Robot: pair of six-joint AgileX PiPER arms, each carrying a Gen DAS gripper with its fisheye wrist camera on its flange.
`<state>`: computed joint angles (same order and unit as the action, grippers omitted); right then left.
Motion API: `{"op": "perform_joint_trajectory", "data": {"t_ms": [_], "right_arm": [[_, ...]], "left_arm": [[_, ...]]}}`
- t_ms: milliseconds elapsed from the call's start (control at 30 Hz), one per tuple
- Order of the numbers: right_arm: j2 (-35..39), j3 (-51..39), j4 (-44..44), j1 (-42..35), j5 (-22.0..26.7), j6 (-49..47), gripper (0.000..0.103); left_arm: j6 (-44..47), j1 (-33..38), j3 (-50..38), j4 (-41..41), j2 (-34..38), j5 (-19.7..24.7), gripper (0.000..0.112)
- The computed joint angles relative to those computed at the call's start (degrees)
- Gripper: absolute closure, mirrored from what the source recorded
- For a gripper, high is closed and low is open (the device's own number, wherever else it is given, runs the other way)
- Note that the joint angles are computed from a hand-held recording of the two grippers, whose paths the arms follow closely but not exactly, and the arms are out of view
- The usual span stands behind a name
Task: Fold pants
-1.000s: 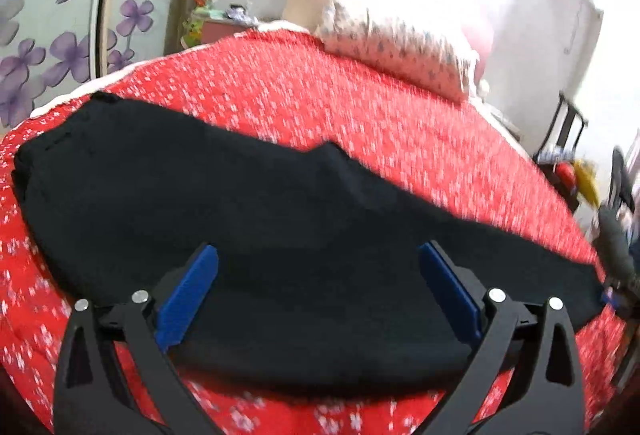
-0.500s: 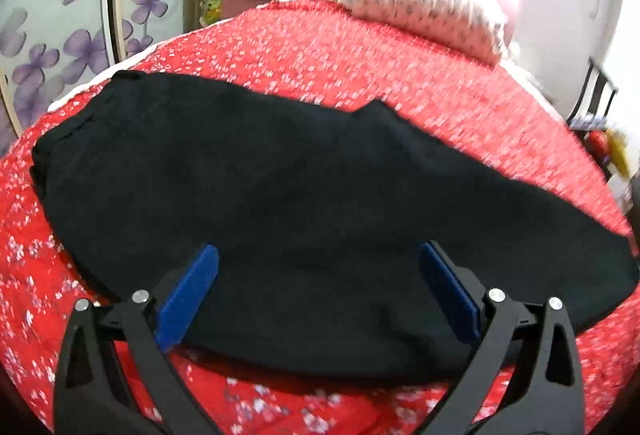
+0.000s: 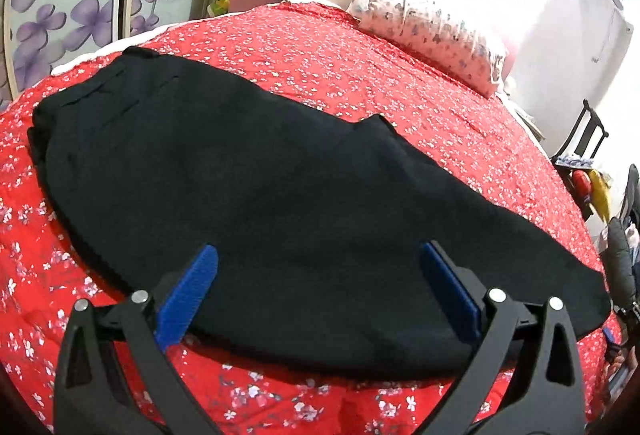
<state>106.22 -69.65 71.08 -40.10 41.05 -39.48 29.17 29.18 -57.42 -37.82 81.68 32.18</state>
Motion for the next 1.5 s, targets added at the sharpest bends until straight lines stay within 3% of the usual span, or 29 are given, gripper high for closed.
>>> {"op": "perform_joint_trajectory", "data": {"t_ms": [300, 400, 500, 633, 667, 800, 833, 867, 967, 1167, 1300, 1500], "right_arm": [[1.93, -3.93, -9.67, 5.14, -6.25, 8.05, 0.046], [1.64, -2.90, -5.61, 5.15, -6.43, 3.17, 0.047], [1.04, -0.99, 3.39, 2.97, -1.77, -6.50, 0.053], [2.10, -2.65, -3.13, 4.00, -4.81, 0.61, 0.055], [2.27, -2.88, -4.33, 4.23, -5.55, 1.81, 0.059], [1.98, -2.27, -5.66, 5.85, -9.36, 1.70, 0.063], [1.88, -2.08, -6.13, 6.46, -10.73, 1.27, 0.067], [1.82, -1.88, -6.09, 6.76, -11.56, 0.70, 0.077], [1.06, 0.23, 2.60, 5.20, -9.63, -8.02, 0.088], [-6.87, 6.48, 14.29, 5.87, -7.62, -23.23, 0.089], [-11.75, 7.06, 14.54, 9.38, -4.97, -23.96, 0.090], [-16.76, 5.19, 12.94, 21.14, -4.47, -18.46, 0.090]], "left_arm": [[-2.33, -1.59, -0.12, 3.79, 0.36, -1.39, 0.011], [-1.47, -1.26, 0.00, 3.52, 0.42, -1.43, 0.011], [-1.44, -1.20, -0.13, 3.53, 0.55, -1.42, 0.011], [-1.77, -1.28, -0.29, 3.30, 0.71, -1.31, 0.011], [-1.64, -1.25, -0.29, 3.22, 0.73, -1.28, 0.011], [-1.10, -1.20, -0.15, 3.16, 0.72, -1.38, 0.011], [-0.95, -1.13, -0.13, 3.04, 0.69, -1.31, 0.011], [-1.13, -1.26, -0.06, 3.04, 0.62, -1.35, 0.011], [0.79, -0.45, -0.17, 0.57, 0.61, -0.36, 0.011], [1.97, 0.64, -0.47, -2.03, 0.69, 1.35, 0.011], [2.03, 0.97, -0.99, -2.09, 0.94, 2.26, 0.011], [6.99, 4.71, -1.33, -8.60, 1.05, 6.48, 0.011]]}}
